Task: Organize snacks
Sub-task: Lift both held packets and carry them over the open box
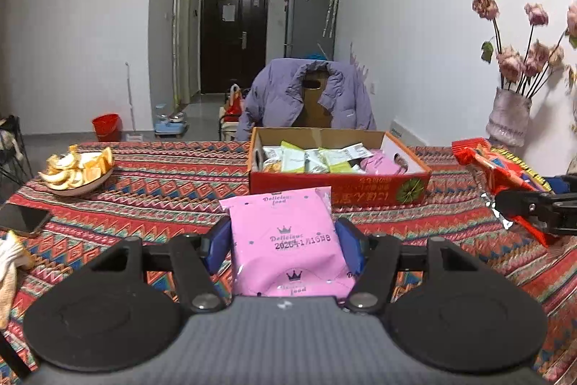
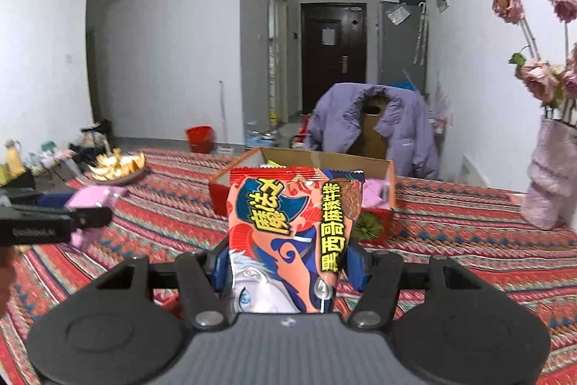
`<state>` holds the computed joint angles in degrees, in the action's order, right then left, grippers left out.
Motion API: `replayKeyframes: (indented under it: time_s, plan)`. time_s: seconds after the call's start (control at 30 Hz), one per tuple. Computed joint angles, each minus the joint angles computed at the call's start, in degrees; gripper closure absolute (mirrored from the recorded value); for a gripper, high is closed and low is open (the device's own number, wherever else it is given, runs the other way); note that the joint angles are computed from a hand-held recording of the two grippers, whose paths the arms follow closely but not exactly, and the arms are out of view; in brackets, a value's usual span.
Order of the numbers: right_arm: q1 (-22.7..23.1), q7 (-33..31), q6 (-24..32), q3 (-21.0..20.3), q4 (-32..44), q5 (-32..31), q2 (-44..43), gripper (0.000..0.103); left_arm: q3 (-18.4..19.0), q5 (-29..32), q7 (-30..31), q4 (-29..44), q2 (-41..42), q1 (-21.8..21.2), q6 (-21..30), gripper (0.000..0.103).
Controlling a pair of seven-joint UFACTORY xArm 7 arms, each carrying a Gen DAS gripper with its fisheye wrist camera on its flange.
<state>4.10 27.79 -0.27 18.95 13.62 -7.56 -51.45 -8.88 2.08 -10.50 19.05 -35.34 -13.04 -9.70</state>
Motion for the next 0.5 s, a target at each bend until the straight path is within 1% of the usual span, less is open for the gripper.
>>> replayKeyframes:
  time_s: [0.03,0.07,0.1,0.17,0.2,0.23,0.3,0.37,0.4,0.43,0.47,0.5]
  plan:
    - [0.15,-0.98,-0.40,-1.11,0.79,-0.34,1.19,0.043,3.11,0.34,0.77,1.27,1.20,-2.70,0.35,0.040]
    - [0.24,-2.27,-0.99,-2.50,1.84,-0.65,2.82,0.043,7.15,0.71,1.95,2.81,2.62,-6.38,0.78,0.040]
    - [0.62,-3.39,-1.70,-3.88,2.63,-0.68,4.24,0.043,9.96,0.87,3.03,4.15,3.94,-9.04,0.94,0.040]
    - [2.38,-6.16,-2.93,-7.41,4.57,-0.42,7.60,0.043,12.44,0.60,4.64,7.53,6.81,-11.05,2.45,0.040]
    - [2.52,-7.43,-3.24,-8.30,5.65,-0.33,9.01,0.043,14.67,0.15,5.66,9.10,8.21,-13.15,2.59,0.040]
    - [2.55,-8.54,-3.33,-8.80,6.80,-0.19,10.37,0.043,17.29,-0.45,6.78,10.61,9.30,-15.77,3.06,0.040]
    - [3.45,-11.03,-3.76,-10.62,9.72,0.26,14.11,0.043,24.22,-2.47,9.71,14.61,11.87,-22.94,4.46,0.040]
    - [5.69,-14.04,-3.97,-13.98,13.12,0.90,18.32,0.043,27.10,-4.50,11.67,19.03,15.22,-25.94,5.72,0.040]
    - [6.78,-15.46,-3.99,-15.59,14.46,1.38,19.92,0.043,28.99,-5.66,13.01,21.06,16.78,-27.96,6.09,0.040]
    - [8.82,-17.13,-3.87,-17.99,16.31,2.04,21.96,0.043,31.39,-7.09,14.64,23.30,18.39,-30.59,6.63,0.040]
    - [12.03,-19.19,-3.54,-21.37,18.53,2.98,24.25,0.043,34.52,-9.00,16.69,25.80,20.16,-34.03,7.38,0.040]
    - [15.29,-21.31,-3.17,-24.81,20.73,4.05,26.39,0.043,39.44,-12.13,19.93,28.83,22.24,-39.45,8.24,0.040]
